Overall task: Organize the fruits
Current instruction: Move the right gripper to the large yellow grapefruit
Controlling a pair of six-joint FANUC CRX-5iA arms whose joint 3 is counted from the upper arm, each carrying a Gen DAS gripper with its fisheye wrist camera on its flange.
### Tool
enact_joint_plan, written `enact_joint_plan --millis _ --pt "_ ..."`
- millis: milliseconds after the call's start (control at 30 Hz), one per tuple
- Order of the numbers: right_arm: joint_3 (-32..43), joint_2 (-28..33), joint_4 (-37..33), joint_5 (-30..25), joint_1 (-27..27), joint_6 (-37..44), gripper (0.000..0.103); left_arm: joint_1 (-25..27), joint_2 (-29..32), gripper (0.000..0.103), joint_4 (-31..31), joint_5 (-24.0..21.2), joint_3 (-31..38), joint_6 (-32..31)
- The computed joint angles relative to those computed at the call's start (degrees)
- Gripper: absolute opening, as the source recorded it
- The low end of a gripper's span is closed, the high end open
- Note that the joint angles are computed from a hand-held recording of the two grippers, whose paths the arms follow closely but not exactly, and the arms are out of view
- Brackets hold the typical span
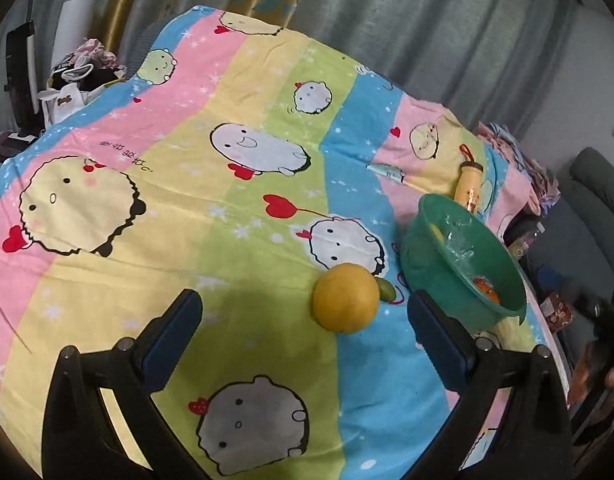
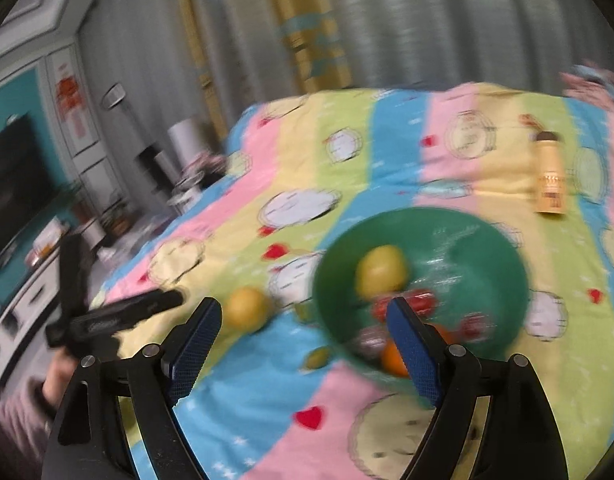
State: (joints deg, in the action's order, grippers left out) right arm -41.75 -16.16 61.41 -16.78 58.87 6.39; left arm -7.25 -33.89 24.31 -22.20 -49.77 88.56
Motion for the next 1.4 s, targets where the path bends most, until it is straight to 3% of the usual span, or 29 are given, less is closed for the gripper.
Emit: enact_joint_plan --millis 100,200,300,467,567,733,900,967,1400 --pt "2.7 2.6 -9.5 -0.5 3.7 10.5 0.085 0.3 0.1 0.103 2.6 -0.5 -0.8 -4.4" --pt "4.5 5.2 -13.8 -1.9 5.9 14.8 0.085 0.5 0.3 0.103 5.1 -1.9 -0.9 -8.4" --pt "5.9 7.9 -17.0 -3.8 7.2 16.1 0.085 0.6 1.2 0.103 13.5 -3.3 -2.4 -18.0" --pt "7.9 11.6 -20.2 -4.1 8.2 17.1 0.084 0.2 2.7 0.103 17.9 -3.7 -2.3 -24.2" --pt "8.6 13.3 -19.2 -3.3 8.2 15.2 0.082 -0.3 4.1 0.103 24.8 -4.1 -3.2 -31.0" --pt "9.9 15.8 -19.0 -2.5 7.5 13.3 0.080 -0.2 6.5 0.103 24.7 -6.0 -1.3 -31.7" --pt "10.0 17.3 -14.3 -2.4 6.4 6.4 0.080 -0.9 8.3 0.103 21.6 -6.5 1.2 -32.6" --pt "10.0 17.4 -12.4 -2.6 6.2 4.3 0.080 -1.1 8.9 0.103 24.9 -6.9 0.7 -36.0" --pt "12.9 19.4 -11.1 -4.8 6.7 3.7 0.080 -1.8 11.7 0.103 26.3 -6.9 1.5 -36.8"
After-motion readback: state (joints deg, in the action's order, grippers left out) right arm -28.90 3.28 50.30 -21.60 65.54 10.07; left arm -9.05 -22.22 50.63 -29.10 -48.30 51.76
